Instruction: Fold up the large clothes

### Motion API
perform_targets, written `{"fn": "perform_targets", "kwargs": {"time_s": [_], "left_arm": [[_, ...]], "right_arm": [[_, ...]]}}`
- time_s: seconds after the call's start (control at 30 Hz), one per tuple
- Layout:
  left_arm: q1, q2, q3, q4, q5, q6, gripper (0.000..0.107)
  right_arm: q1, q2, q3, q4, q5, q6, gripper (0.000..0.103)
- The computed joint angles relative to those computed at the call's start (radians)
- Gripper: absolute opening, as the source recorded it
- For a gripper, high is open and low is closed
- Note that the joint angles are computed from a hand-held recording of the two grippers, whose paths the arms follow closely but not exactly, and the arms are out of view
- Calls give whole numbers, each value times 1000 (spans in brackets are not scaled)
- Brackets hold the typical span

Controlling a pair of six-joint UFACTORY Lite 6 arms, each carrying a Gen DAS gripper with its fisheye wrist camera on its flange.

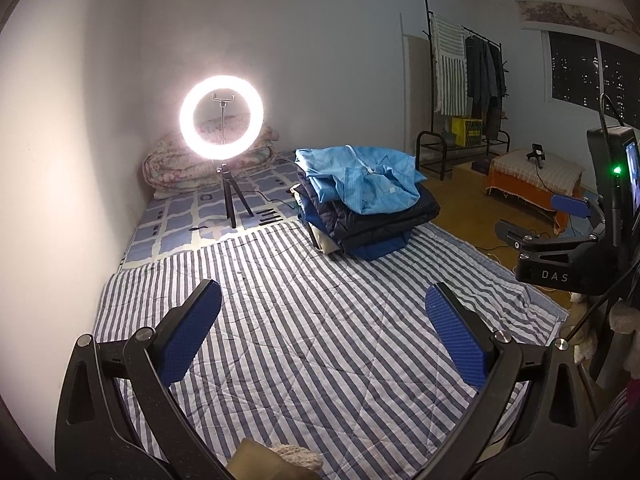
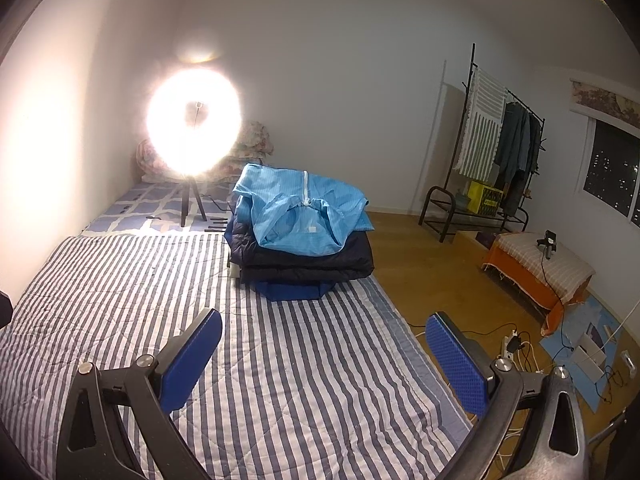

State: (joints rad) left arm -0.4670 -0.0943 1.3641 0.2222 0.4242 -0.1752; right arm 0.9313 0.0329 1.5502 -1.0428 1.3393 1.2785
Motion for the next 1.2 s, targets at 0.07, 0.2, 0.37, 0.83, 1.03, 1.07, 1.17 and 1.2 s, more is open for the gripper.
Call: {"fn": "perform_targets", "kwargs": {"time_s": [0.07, 0.2, 0.37, 0.83, 1.03, 1.07, 1.17, 1.2], "left_arm": [[-1, -1, -1, 2, -2, -1, 103], [-1, 1, -1, -3, -3, 4, 103], [-3, -1, -2, 1, 0, -5, 103], [-10, -1, -2, 34, -1, -33, 103], [-14, -2, -4, 51, -2, -49, 103], [-15, -5, -6, 60, -3, -58, 103], [-5, -6, -2, 47, -1, -40, 103], [-5, -8, -4, 51, -2, -45, 103]], "right_arm": [[-2, 2, -2, 3, -5, -3, 103], [-2, 7, 0, 4, -6, -6, 103], [-5, 8, -2, 4, -9, -3, 103], [-1, 23, 13, 9, 0, -3, 103], [-1, 24, 8, 11, -1, -6, 103], [-1, 24, 8, 11, -1, -6, 103], [-2, 24, 7, 10, -5, -7, 103], [-3, 24, 6, 9, -5, -7, 103]]}}
